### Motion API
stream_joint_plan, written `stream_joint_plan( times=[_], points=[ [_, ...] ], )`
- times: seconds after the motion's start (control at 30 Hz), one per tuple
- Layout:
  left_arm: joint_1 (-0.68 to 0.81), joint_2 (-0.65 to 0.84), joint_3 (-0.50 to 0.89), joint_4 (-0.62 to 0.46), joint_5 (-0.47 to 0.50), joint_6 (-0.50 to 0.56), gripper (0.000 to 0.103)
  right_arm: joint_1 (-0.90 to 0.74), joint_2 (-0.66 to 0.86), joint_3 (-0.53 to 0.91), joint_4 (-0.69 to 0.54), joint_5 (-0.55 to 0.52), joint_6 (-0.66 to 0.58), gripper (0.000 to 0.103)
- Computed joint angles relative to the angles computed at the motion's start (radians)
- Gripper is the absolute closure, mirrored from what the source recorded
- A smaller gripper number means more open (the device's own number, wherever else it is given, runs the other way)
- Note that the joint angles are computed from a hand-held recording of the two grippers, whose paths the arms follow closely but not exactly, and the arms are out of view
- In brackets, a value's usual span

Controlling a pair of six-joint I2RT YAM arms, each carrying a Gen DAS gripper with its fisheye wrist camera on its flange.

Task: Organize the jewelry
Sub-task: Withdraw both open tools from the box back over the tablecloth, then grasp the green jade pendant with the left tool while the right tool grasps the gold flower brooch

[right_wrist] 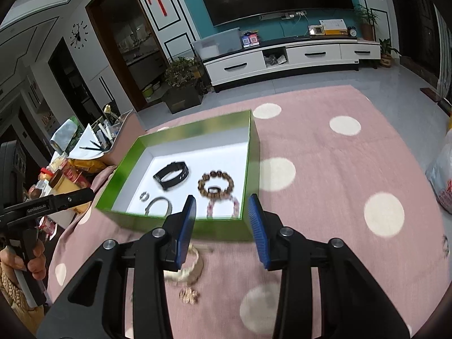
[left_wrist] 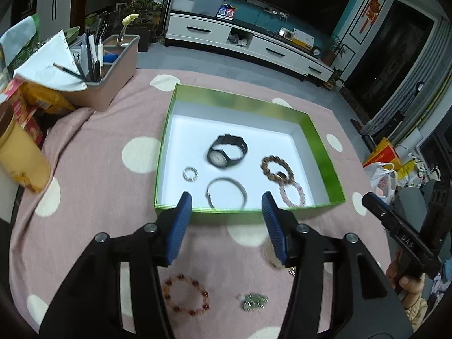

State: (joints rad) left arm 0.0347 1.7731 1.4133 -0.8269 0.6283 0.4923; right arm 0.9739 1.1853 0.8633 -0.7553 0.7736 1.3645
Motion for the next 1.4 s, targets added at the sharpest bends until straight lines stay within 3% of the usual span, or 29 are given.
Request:
stream_joint_plan(
  times=[0.17, 0.23, 0.3, 0.37, 0.53, 0.63, 0.93, 1.4],
  points=[
    [0.04, -0.077, -0.101, -0.012, 0.018, 0.068, 0.038, 0.111, 0.059, 0.03, -0.066, 0.023, 0.122, 0.063],
    [0.054, -0.131, -0.173, 0.007, 0.004, 0.095, 0.035, 0.144, 0.089, 0.048, -0.097, 0.027, 0.161, 0.056],
    [0.063, -0.171, -0.231, 0.027, -0.011, 0.116, 0.031, 0.186, 0.13, 0.068, -0.117, 0.03, 0.197, 0.055],
    [0.076, -0.211, -0.29, 0.035, -0.021, 0.142, 0.025, 0.219, 0.159, 0.08, -0.133, 0.027, 0.229, 0.051],
    [0.102, -0.293, -0.401, 0.051, -0.048, 0.187, 0.011, 0.299, 0.265, 0.151, -0.25, 0.027, 0.361, 0.028],
    [0.114, -0.343, -0.46, 0.064, -0.062, 0.212, 0.006, 0.317, 0.284, 0.165, -0.276, 0.015, 0.389, 0.024],
    [0.152, -0.472, -0.593, 0.105, -0.077, 0.276, 0.003, 0.4, 0.354, 0.213, -0.357, 0.028, 0.542, 0.02],
    [0.174, -0.502, -0.69, 0.12, -0.072, 0.353, 0.003, 0.408, 0.377, 0.171, -0.272, -0.013, 0.546, 0.02]
  ],
)
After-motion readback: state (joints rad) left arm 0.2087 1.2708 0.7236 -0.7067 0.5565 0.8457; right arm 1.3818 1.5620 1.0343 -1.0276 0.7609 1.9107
